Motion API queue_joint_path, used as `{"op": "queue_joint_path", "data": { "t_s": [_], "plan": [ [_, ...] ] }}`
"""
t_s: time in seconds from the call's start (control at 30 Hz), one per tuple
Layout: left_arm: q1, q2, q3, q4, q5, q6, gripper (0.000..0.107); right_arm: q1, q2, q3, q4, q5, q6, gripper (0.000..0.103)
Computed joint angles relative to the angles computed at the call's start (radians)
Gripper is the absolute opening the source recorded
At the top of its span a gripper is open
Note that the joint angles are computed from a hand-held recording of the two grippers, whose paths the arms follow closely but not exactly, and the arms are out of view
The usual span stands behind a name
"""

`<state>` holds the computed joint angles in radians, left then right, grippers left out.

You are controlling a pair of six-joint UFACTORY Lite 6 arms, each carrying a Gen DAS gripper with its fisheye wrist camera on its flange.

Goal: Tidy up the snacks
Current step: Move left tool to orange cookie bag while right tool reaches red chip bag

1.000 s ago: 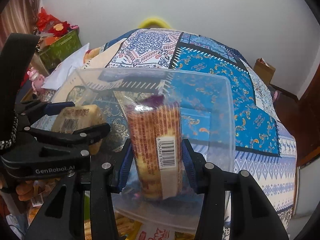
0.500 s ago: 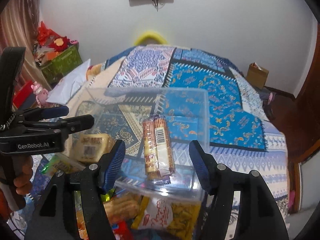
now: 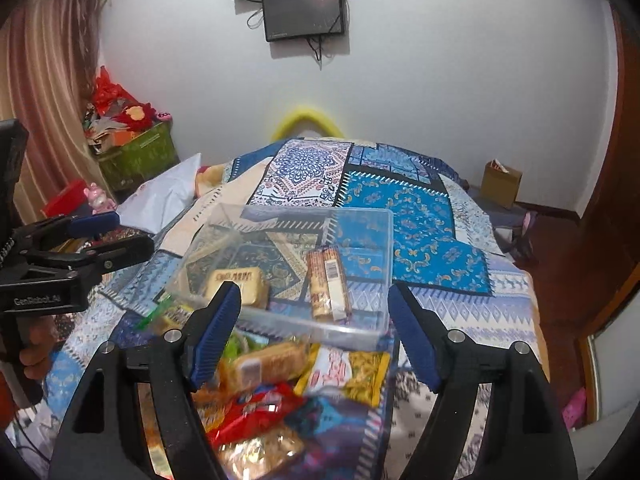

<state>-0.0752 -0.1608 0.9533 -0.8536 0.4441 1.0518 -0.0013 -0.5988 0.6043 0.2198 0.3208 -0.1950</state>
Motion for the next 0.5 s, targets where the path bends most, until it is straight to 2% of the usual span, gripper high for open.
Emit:
{"op": "queue_joint_path", "data": {
  "t_s": [0.23,0.4,0.5],
  "plan": [
    [0.061,-0.191,-0.222,-0.043,0.014,0.087,0.085,0.02,-0.17,-0.142,-0.027,0.067,0.055,0.074],
    [0.112,-0.192,-0.303,-0.121,0.041,0.183,0.085,0.075,-0.247,-0.24,-0.079,0.086,0.15,0.074],
    [0.1,-0.22,-0.374,-0.158,-0.014,0.249,0.085,0.102,-0.229,-0.283,-0.076,0.062,0.173,0.074]
  ]
}}
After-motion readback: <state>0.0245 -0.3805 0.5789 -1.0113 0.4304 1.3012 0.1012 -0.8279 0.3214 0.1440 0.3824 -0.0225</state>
